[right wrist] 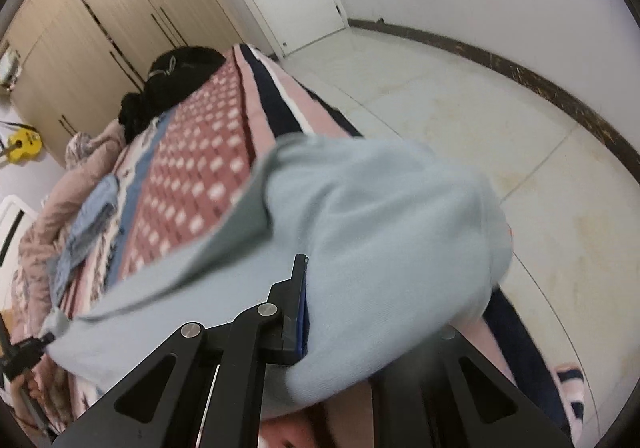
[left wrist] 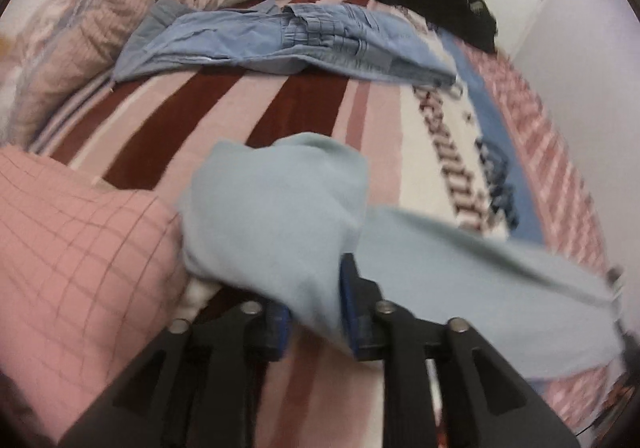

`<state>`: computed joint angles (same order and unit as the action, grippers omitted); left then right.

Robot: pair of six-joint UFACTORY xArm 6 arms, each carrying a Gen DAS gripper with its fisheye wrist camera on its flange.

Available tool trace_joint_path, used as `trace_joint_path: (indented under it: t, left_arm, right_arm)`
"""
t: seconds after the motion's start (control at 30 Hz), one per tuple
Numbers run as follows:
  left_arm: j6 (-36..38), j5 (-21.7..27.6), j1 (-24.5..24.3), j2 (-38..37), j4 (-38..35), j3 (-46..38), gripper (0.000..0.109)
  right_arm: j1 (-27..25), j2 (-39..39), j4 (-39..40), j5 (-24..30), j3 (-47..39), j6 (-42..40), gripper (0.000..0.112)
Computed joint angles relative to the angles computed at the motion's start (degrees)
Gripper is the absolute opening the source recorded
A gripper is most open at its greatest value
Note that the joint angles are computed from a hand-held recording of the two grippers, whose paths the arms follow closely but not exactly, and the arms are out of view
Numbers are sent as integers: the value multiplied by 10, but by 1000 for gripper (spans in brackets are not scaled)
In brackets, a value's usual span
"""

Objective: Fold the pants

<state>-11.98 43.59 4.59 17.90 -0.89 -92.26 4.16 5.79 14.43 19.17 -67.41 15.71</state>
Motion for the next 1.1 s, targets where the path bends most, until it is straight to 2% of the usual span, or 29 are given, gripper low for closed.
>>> trace_joint_path:
  t: [0.03, 0.13, 0.2, 0.27, 0.33, 0.47, 0.6, 0.73, 0.8, 0.9, 1.1]
  left_arm:
    - [2, 0, -1, -8, 11, 8, 40]
    - [14, -8, 0, -50, 43, 45, 64]
    - [16, -16, 1, -84, 77, 72, 67]
    - [29, -24, 3, -112, 74, 91, 68]
    - [65, -34, 3, -129, 36, 97, 71]
    - [148, -38, -17, -123, -52, 79, 72]
    - [192, -6, -51, -63, -83, 23, 73]
    - [239, 45, -72, 11, -144, -45, 73]
    - [239, 78, -82, 60, -145, -96, 73]
    - [224, 110, -89, 130, -140, -174, 73]
    - [187, 130, -90, 242, -101, -323, 73]
  right_arm:
    - [0, -6, 5, -1, 10, -6, 7]
    - [0, -25, 12, 2, 27, -21, 16]
    - [0, -51, -29, 7, 46, -5, 30]
    - [3, -83, -60, 6, 72, 6, 33]
    - [13, -118, -60, -3, 96, -17, 33]
    - [41, -127, -61, -26, 87, -49, 33]
    - [65, -87, -55, -28, 40, -74, 33]
    - [76, -17, -9, 11, -32, -112, 29]
    - [74, 29, 5, 51, -83, -124, 19]
    - [67, 91, -4, 114, -156, -121, 18]
    - [63, 179, -59, 164, -275, -88, 18]
